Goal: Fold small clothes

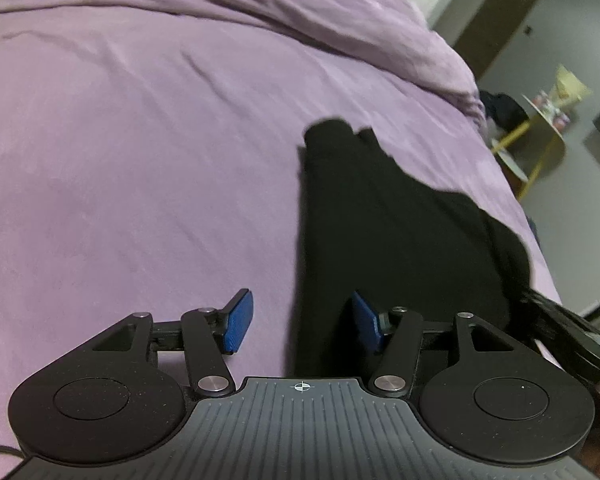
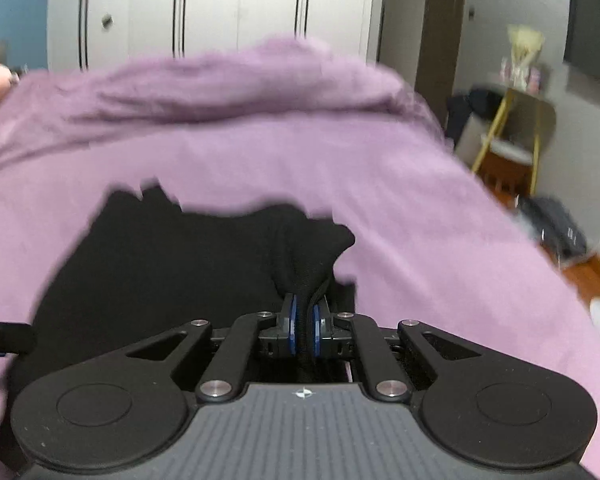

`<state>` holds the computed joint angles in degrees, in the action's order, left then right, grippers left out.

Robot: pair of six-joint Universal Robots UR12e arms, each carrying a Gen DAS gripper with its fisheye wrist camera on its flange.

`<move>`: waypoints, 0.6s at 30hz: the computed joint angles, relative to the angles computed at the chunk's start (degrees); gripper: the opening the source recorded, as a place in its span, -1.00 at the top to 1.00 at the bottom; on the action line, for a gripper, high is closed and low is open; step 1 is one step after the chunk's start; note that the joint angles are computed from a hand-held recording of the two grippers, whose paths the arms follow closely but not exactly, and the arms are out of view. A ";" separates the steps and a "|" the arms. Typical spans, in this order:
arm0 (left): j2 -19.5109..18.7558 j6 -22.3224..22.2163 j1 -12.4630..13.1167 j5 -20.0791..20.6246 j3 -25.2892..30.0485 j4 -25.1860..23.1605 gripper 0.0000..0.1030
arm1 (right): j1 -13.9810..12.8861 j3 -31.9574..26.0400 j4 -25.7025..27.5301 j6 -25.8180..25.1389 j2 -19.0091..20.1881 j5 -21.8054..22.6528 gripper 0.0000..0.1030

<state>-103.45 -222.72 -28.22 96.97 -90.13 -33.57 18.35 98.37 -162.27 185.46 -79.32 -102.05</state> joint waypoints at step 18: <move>3.01 3.73 -3.56 -0.79 -3.91 -0.79 -0.18 | -8.85 14.00 -3.32 24.85 -11.26 27.25 0.56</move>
